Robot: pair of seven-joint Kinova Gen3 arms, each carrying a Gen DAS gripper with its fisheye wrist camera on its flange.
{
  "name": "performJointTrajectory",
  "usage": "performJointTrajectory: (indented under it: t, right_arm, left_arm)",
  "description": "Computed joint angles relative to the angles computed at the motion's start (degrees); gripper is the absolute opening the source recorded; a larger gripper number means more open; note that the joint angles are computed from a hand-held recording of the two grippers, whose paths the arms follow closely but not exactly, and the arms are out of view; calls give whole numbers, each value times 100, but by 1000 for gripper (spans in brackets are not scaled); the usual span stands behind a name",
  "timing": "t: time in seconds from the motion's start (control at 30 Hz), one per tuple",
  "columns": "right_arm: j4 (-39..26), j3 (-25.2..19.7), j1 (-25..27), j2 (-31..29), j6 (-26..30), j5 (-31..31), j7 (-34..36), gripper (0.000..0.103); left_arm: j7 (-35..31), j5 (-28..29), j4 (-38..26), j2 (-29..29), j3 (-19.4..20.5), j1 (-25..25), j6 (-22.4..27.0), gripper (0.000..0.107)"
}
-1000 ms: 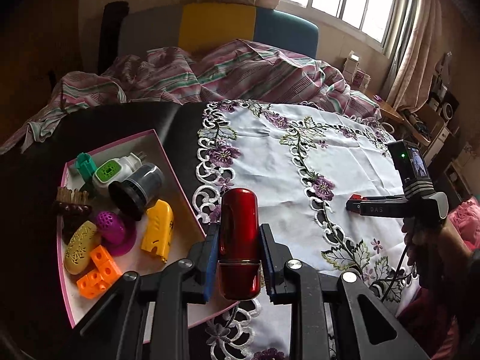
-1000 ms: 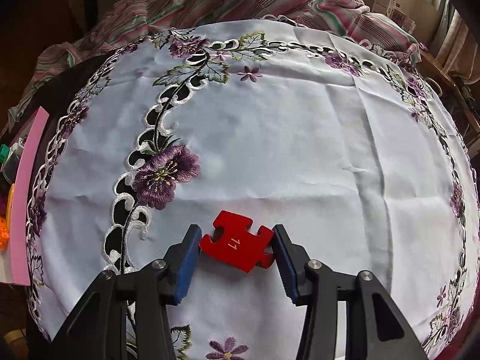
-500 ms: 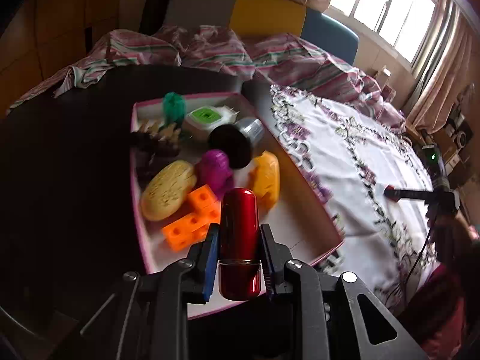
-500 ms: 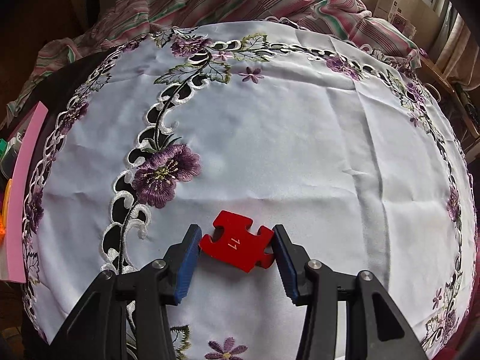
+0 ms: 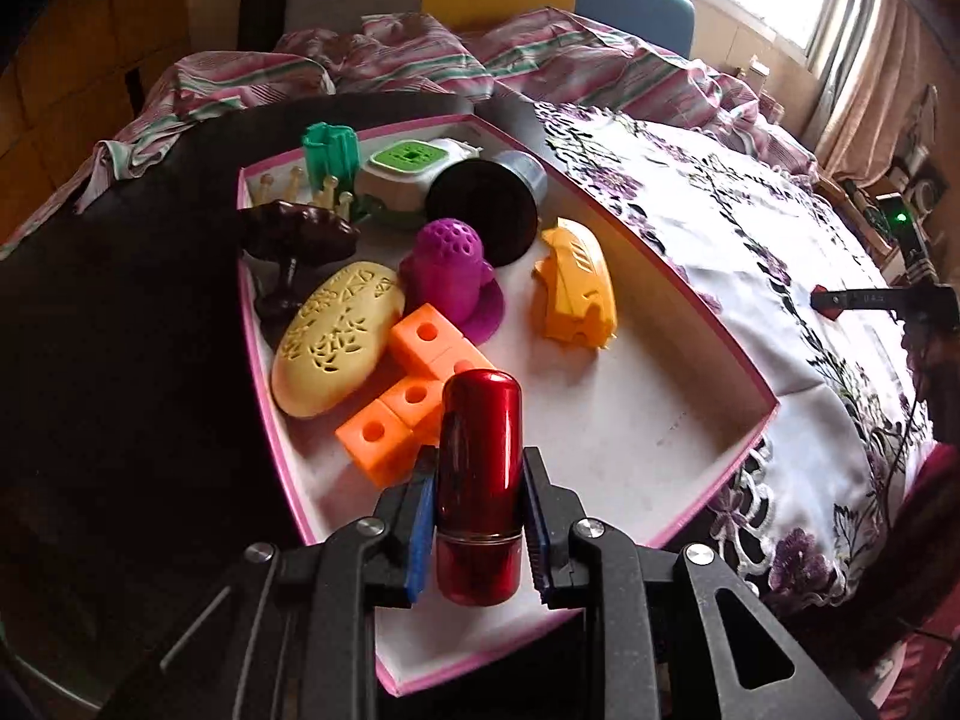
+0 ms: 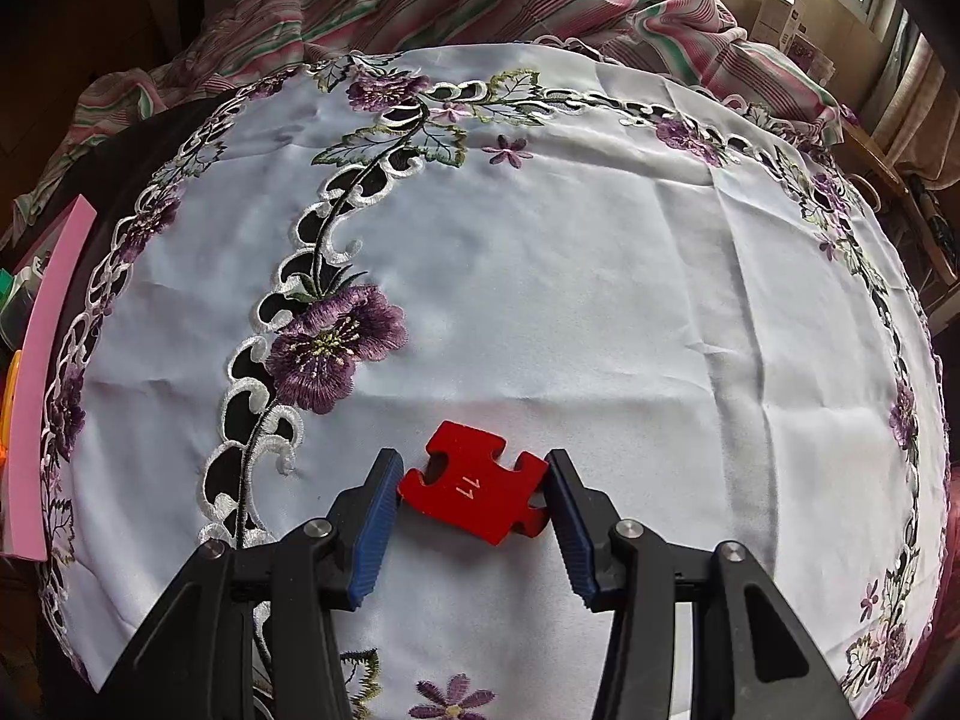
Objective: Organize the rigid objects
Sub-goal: 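Carry the red cylinder over the tray with the left gripper while the right gripper holds the puzzle piece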
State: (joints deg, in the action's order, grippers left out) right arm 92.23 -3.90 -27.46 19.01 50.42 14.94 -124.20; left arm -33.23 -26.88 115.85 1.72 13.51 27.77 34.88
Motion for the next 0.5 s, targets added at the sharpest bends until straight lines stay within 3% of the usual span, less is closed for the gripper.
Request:
performJointTrajectory:
  t: [0.5]
  right_arm:
    - [0, 7, -21, 10, 10, 45, -10, 49]
  left_arm:
    - [451, -337, 226, -357, 239, -68, 29, 34]
